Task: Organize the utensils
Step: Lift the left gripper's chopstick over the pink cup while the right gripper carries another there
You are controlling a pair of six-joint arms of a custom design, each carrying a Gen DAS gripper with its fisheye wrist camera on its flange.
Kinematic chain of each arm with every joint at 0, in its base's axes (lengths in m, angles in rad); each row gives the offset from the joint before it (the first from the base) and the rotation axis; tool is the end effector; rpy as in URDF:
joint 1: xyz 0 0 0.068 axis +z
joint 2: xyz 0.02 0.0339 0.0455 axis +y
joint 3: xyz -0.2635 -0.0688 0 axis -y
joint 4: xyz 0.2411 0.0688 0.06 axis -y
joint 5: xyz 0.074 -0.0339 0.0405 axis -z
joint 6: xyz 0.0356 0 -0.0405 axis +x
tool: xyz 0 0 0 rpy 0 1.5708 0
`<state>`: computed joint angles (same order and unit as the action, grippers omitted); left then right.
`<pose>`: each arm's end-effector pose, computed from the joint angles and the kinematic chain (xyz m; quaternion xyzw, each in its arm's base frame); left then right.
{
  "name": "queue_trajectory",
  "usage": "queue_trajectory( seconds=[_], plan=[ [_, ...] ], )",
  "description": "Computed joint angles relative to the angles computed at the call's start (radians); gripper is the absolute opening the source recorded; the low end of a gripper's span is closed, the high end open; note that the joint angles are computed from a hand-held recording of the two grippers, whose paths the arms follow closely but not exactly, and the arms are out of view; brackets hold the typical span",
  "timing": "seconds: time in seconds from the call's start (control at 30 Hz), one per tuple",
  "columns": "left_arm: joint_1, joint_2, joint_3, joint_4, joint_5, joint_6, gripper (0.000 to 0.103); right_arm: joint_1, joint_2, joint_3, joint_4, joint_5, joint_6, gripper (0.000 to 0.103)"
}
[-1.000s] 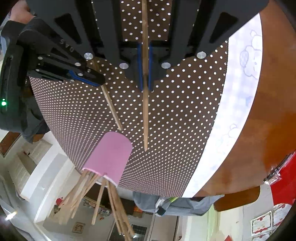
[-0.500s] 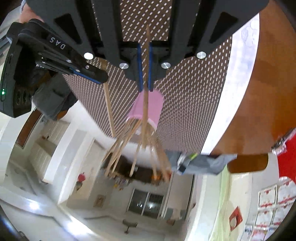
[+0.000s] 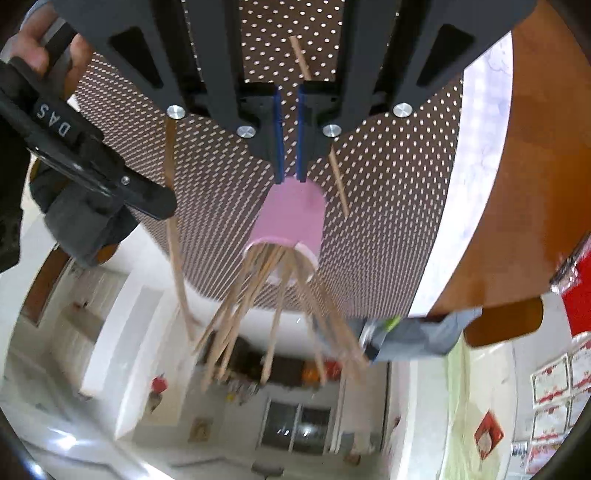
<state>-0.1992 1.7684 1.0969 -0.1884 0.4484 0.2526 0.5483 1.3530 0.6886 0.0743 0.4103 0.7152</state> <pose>0.3567 -0.0878 0.1885 0.2801 0.8735 -0.1993 0.3447 0.2451 0.1330 0.2100 0.1676 0.8527 0.1273 0.4782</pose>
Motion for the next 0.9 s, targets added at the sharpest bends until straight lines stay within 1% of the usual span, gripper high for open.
queue_trajectory(
  seconds=[0.03, 0.07, 0.13, 0.17, 0.27, 0.3, 0.43, 0.57, 0.73, 0.77, 0.8, 0.87, 0.9],
  plan=[
    [-0.005, 0.020, 0.010, 0.002, -0.018, -0.002, 0.022, -0.004, 0.026, 0.009, -0.001, -0.012, 0.005, 0.006],
    [-0.014, 0.050, 0.021, 0.016, -0.052, -0.009, 0.026, -0.010, 0.053, 0.014, -0.005, -0.024, 0.012, 0.006],
    [-0.024, 0.116, 0.077, -0.013, -0.090, -0.009, 0.026, -0.023, 0.091, 0.022, -0.008, -0.044, 0.022, 0.006],
    [-0.026, 0.144, 0.099, -0.028, -0.095, -0.013, 0.026, -0.032, 0.110, 0.025, -0.009, -0.058, 0.028, 0.006],
    [-0.043, 0.275, 0.214, -0.100, -0.134, -0.023, 0.026, -0.053, 0.155, 0.037, -0.018, -0.087, 0.047, 0.006],
    [-0.050, 0.309, 0.242, -0.115, -0.151, -0.026, 0.026, -0.071, 0.177, 0.039, -0.013, -0.116, 0.052, 0.006],
    [-0.070, 0.428, 0.350, -0.168, -0.216, -0.049, 0.026, -0.096, 0.224, 0.044, 0.007, -0.154, 0.060, 0.006],
    [-0.086, 0.487, 0.418, -0.187, -0.250, -0.059, 0.026, -0.107, 0.234, 0.056, -0.007, -0.149, 0.062, 0.006],
    [-0.114, 0.506, 0.448, -0.170, -0.309, -0.059, 0.026, -0.116, 0.230, 0.044, 0.016, -0.159, 0.059, 0.006],
    [-0.123, 0.503, 0.440, -0.154, -0.331, -0.051, 0.023, -0.117, 0.231, 0.040, 0.025, -0.161, 0.059, 0.006],
    [-0.129, 0.511, 0.450, -0.148, -0.348, -0.048, 0.018, -0.119, 0.230, 0.037, 0.029, -0.163, 0.060, 0.006],
    [-0.127, 0.512, 0.451, -0.144, -0.339, -0.052, 0.008, -0.122, 0.229, 0.030, 0.040, -0.165, 0.063, 0.006],
    [-0.123, 0.512, 0.454, -0.150, -0.330, -0.056, 0.007, -0.123, 0.228, 0.027, 0.042, -0.164, 0.063, 0.006]
  ],
)
